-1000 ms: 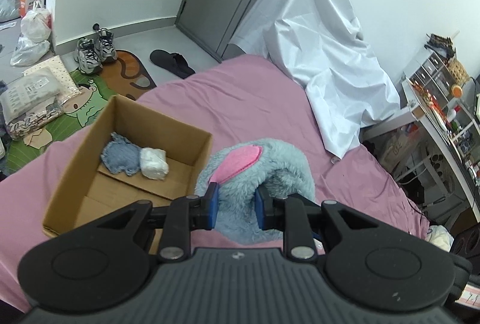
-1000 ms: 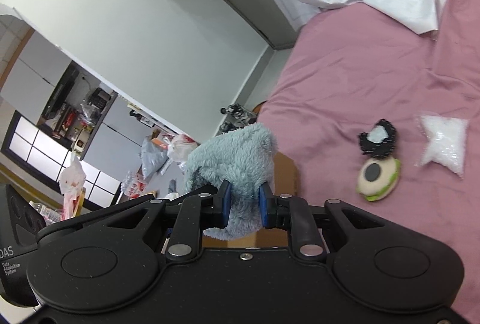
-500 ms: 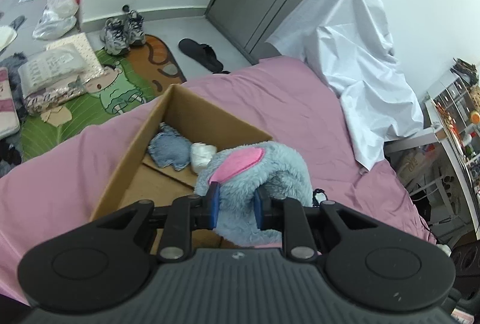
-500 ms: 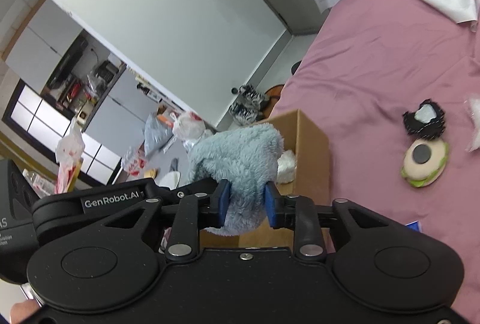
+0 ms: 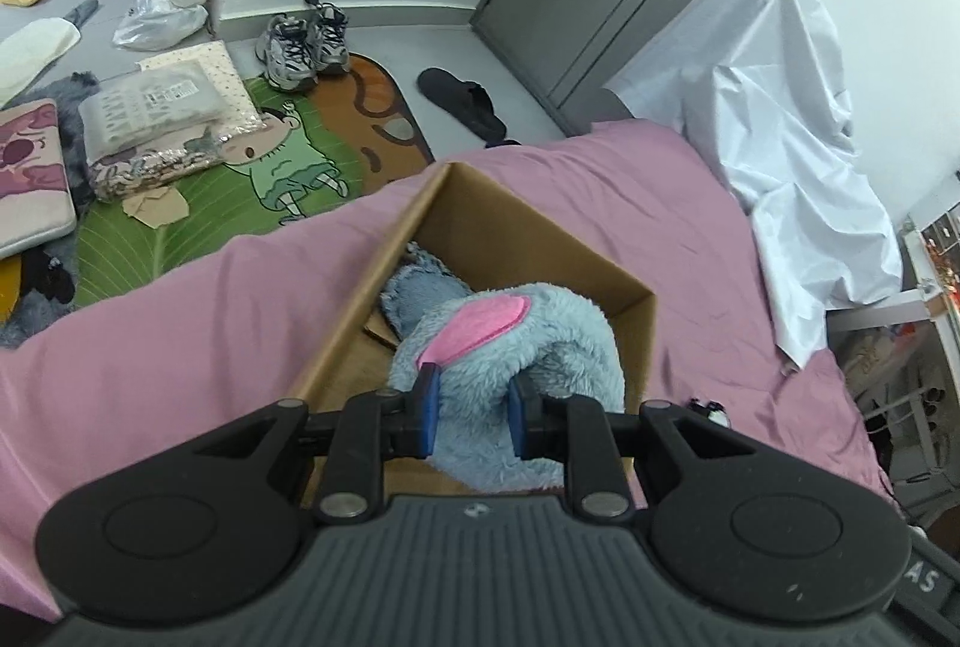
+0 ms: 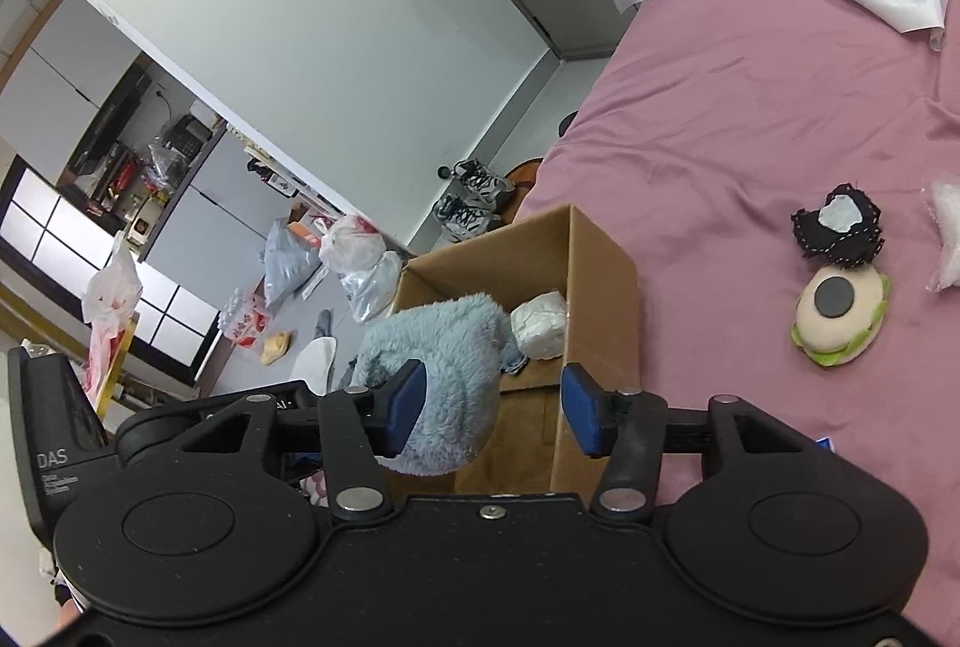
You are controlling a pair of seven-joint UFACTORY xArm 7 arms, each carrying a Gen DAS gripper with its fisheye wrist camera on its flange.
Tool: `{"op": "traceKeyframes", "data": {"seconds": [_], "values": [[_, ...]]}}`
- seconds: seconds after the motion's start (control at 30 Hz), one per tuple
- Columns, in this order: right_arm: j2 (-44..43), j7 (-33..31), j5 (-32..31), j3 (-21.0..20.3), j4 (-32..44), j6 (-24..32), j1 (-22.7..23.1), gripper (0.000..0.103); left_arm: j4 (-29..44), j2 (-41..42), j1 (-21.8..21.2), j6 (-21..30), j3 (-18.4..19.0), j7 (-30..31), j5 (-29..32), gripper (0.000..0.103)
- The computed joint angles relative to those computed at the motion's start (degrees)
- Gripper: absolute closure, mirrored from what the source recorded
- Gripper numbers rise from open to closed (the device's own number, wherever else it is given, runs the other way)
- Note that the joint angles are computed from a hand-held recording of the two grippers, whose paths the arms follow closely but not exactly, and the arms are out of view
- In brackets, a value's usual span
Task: Organize soft objects
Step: 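Lift the grey plush mouse with the left gripper and carry it over the box, then lower the grey plush mouse into the box and open the left gripper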
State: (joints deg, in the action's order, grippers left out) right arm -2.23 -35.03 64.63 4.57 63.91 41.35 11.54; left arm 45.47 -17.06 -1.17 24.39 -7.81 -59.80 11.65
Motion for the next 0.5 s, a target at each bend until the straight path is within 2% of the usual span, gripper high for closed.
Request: {"op": "traceKeyframes", "data": {"seconds": [0.23,0.3,0.4,0.47,0.5], "values": [[0.64,0.97,-1.23,0.10,0.66,-0.38,-0.15,0.051,2.15,2.92,0.68,1.51,-0.29,-1.29,2.82,0.080],[0.75,1.19,-1.37,0.07,0.89,-0.10,-0.29,0.050,4.07,3.70,1.32,4.88,-1.59,-3.26,6.67,0.077],[0.99,1.76,-2.14,0.07,0.97,-0.70,-0.49,0.048,6.52,4.58,0.15,8.77,-1.64,-3.28,9.40,0.063],[1.11,2.47,-2.54,-0.02,1.04,-0.58,-0.73,0.046,7.21,4.55,-0.66,10.01,-1.41,-3.65,10.10,0.047],[1.16,2.71,-2.69,-0.06,1.11,-0.48,-0.86,0.045,7.39,4.29,-0.92,10.49,-1.49,-4.26,10.74,0.044]]}}
